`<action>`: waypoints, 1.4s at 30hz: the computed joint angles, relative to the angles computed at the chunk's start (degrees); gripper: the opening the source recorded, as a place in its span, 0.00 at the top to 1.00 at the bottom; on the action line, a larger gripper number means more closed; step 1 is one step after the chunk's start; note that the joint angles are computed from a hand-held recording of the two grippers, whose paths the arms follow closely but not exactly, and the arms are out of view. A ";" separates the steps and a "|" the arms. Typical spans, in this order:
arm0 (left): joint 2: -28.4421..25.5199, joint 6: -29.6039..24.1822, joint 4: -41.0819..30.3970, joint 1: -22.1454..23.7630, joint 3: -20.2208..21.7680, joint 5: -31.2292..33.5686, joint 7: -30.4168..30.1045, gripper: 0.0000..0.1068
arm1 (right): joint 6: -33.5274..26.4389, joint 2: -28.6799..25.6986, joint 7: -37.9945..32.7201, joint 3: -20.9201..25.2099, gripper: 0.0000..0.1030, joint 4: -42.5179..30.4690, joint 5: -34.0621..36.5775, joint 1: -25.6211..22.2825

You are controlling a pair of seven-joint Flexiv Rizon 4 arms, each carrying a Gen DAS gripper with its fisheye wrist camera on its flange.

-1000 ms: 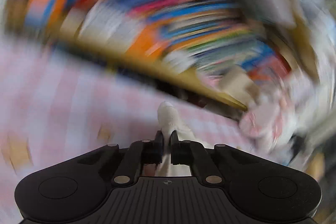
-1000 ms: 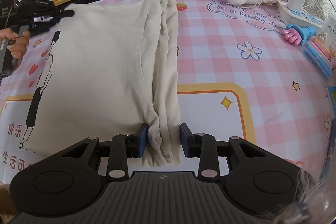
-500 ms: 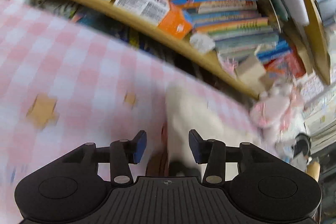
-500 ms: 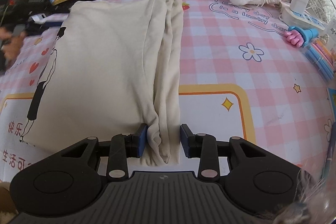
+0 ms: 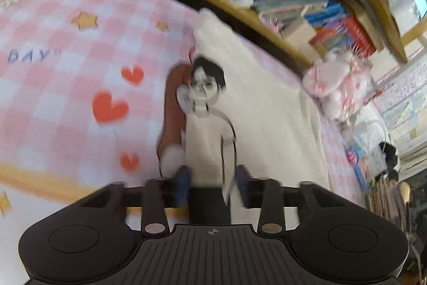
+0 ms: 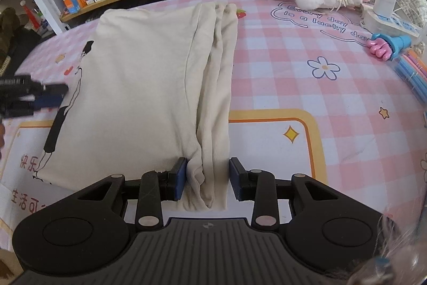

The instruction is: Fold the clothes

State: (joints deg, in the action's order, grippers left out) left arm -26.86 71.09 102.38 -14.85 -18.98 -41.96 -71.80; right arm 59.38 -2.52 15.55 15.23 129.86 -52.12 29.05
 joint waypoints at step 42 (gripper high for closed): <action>15.73 -1.38 10.80 -9.06 15.53 42.08 -34.53 0.72 | 25.01 0.40 7.66 -2.75 0.62 5.03 -9.59 -5.39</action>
State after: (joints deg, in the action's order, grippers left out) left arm -11.13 69.71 113.18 -23.91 -3.45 0.12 -106.33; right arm 84.39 -2.12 23.20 12.48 134.89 -61.72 23.66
